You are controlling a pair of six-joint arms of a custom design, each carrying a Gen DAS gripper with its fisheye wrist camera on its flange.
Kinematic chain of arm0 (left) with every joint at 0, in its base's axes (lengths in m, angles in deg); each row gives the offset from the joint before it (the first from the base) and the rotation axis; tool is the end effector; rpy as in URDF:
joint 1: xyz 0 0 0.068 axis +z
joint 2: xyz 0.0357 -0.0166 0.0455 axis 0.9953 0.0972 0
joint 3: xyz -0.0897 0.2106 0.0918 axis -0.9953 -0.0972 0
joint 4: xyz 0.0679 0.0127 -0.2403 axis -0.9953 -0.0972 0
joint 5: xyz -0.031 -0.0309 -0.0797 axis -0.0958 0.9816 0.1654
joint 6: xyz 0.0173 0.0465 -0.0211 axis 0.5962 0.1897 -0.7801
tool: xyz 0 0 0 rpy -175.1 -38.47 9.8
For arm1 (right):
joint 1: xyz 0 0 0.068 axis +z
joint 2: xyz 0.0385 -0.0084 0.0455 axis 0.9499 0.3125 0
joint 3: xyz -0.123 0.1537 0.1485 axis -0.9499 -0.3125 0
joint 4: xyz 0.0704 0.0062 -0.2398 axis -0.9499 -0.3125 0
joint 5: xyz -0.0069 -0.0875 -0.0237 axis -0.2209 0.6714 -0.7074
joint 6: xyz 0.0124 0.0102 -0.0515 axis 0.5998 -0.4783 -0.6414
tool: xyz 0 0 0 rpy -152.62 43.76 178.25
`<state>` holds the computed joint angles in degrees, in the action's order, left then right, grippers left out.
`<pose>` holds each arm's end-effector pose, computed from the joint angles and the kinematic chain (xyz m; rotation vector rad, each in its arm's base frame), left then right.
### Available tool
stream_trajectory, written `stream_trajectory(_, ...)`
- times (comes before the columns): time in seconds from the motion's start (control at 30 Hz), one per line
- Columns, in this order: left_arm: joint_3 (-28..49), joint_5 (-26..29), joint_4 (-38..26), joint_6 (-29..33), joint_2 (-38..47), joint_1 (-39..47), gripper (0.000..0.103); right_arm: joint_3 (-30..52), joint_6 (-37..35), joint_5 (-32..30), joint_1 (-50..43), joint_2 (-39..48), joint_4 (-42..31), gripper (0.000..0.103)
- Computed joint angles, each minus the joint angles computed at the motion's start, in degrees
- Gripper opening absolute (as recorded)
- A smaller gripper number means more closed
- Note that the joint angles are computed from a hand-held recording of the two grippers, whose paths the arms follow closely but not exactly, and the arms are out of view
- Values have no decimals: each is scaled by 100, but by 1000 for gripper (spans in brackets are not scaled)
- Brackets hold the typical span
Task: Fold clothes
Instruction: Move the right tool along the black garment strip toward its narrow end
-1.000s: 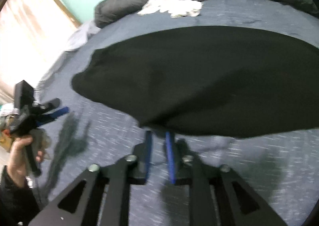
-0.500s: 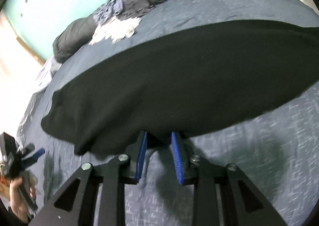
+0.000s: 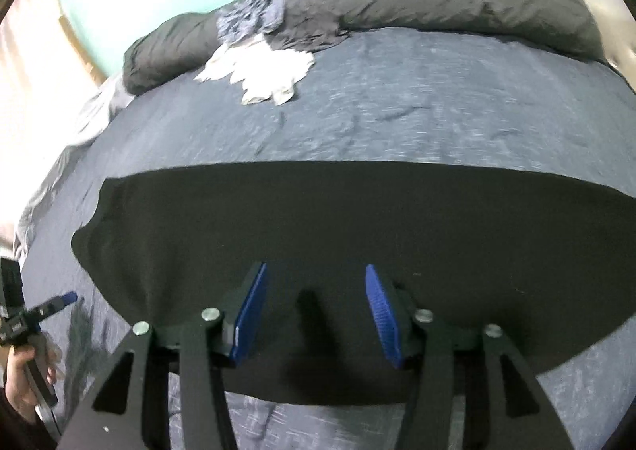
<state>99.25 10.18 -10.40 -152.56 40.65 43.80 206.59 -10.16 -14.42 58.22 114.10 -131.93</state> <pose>0.1490 -0.1061 0.1126 -0.8275 2.2155 -0.3657 0.4715 -0.0906 0.1466 -1.0299 2.3678 0.6703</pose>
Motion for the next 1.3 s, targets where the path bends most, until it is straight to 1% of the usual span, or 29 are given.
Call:
stream_trajectory(0.07,-20,6,-4,-20,7,11,103,-836,-66,97,66,-360,446,52)
stream_trajectory(0.17,-47,59,39,-12,-1,38,103,-1765,77,504,199,-681,1208,52)
stream_trajectory(0.23,-39,32,-31,-15,-50,29,103,-2655,401,929,256,-1101,2217,51)
stream_trajectory(0.3,-48,-5,-145,-27,-158,35,103,-3223,760,1015,243,-1438,2863,51)
stream_trajectory(0.33,-61,-22,-207,-38,-226,47,103,-3354,886,938,224,-1546,2963,51)
stream_trajectory(0.4,-105,-47,-325,-76,-379,82,103,-3334,836,478,190,-1661,2575,51)
stream_trajectory(0.47,-174,-38,-422,-119,-559,133,103,-3347,349,49,225,-1787,1919,51)
stream_trajectory(0.5,-200,-42,-479,-141,-643,152,103,-3478,37,-65,262,-1897,1658,51)
stream_trajectory(0.57,-230,-78,-627,-185,-800,167,103,-3891,-659,-159,375,-2178,1229,51)
stream_trajectory(0.6,-250,-94,-700,-202,-901,179,103,-4233,-995,-121,444,-2381,1202,51)
stream_trajectory(0.67,-274,-127,-793,-232,-1038,185,103,-5119,-1629,37,622,-2914,1411,52)
stream_trajectory(0.77,-310,-171,-889,-278,-1178,156,103,-6160,-2002,405,900,-3449,2032,52)
stream_trajectory(0.87,-352,-192,-968,-300,-1311,131,103,-6735,-2171,620,1038,-3724,2495,52)
stream_trajectory(0.97,-389,-182,-968,-287,-1392,163,103,-7044,-2056,794,1195,-3841,3034,52)
stream_trajectory(1.0,-394,-185,-971,-287,-1411,164,103,-7162,-2041,843,1230,-3900,3207,50)
stream_trajectory(1.03,-401,-187,-980,-287,-1436,166,103,-7300,-2050,879,1242,-3988,3374,39)
stream_trajectory(1.07,-404,-190,-981,-289,-1445,167,103,-7394,-2052,910,1244,-4050,3524,32)
stream_trajectory(1.1,-404,-190,-981,-289,-1445,167,103,-7439,-2043,934,1233,-4084,3655,17)
stream_trajectory(1.13,-406,-190,-986,-293,-1454,175,103,-7398,-2011,918,1208,-4069,3691,12)
stream_trajectory(1.2,-408,-184,-986,-294,-1464,186,103,-7063,-1892,853,1172,-3887,3474,7)
stream_trajectory(1.3,-412,-169,-975,-284,-1462,195,103,-6661,-1642,766,1174,-3675,3251,6)
